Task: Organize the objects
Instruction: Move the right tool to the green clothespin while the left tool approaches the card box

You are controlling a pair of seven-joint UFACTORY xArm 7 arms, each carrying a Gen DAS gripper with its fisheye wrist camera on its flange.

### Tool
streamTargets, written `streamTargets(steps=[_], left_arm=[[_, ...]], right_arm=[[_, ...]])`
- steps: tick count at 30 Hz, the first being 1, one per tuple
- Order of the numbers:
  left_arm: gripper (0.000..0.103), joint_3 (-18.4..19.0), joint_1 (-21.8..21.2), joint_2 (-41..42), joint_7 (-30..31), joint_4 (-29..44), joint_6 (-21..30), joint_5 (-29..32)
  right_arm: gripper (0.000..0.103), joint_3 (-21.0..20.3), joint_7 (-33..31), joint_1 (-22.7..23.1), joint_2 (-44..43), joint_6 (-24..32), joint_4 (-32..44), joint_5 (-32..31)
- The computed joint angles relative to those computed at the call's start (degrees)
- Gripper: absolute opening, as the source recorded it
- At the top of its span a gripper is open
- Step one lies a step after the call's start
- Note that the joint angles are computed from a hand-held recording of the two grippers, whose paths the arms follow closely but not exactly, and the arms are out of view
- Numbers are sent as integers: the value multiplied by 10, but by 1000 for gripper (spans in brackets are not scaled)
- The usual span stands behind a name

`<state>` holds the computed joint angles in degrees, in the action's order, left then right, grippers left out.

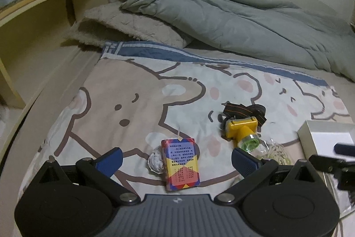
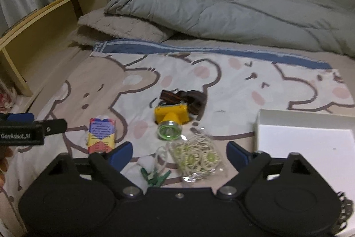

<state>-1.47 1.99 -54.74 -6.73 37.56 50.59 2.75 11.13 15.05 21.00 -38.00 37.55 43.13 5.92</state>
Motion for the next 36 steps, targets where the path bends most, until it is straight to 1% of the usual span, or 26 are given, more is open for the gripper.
streamTargets(steps=[2, 4, 5, 6, 7, 9, 12, 16, 19, 22, 26, 30, 33, 36], left_arm=[[103, 0, 2, 8, -4, 2, -1, -1], [103, 0, 3, 14, -5, 2, -2, 1], [103, 0, 3, 18, -6, 3, -3, 1], [103, 0, 3, 20, -8, 4, -3, -1], [103, 1, 3, 23, -11, 4, -3, -3], [103, 1, 3, 29, -17, 6, -2, -7], [103, -2, 1, 36, -19, 8, 4, -4], [103, -9, 4, 44, -24, 8, 12, 5], [103, -12, 6, 51, -34, 7, 16, 8], [103, -17, 5, 60, -43, 5, 17, 12], [103, -34, 7, 87, -62, 8, 10, 27], [103, -49, 13, 110, -97, 11, 2, 45], [100, -58, 14, 124, -122, 13, -6, 61], [96, -63, 13, 138, -139, 14, -12, 77]], right_arm=[[79, -7, -4, 11, 11, -9, -1, 14], [72, -23, -18, 29, 20, -25, -8, 39], [58, -36, -34, 45, 27, -28, -10, 58], [49, -49, -52, 58, 35, -25, -9, 75], [47, -59, -66, 68, 46, -16, -4, 93], [41, -62, -79, 69, 64, 0, 5, 112], [38, -57, -104, 70, 92, 7, 18, 130], [37, -41, -124, 64, 125, 8, 28, 134], [36, -25, -125, 52, 149, 2, 31, 115], [35, -17, -114, 37, 159, 20, 31, 90], [33, -19, -109, 25, 145, 49, 23, 70], [33, -27, -122, 16, 124, 68, 10, 61], [34, -30, -125, 6, 112, 74, 1, 53], [34, -37, -125, -1, 96, 66, -4, 56]])
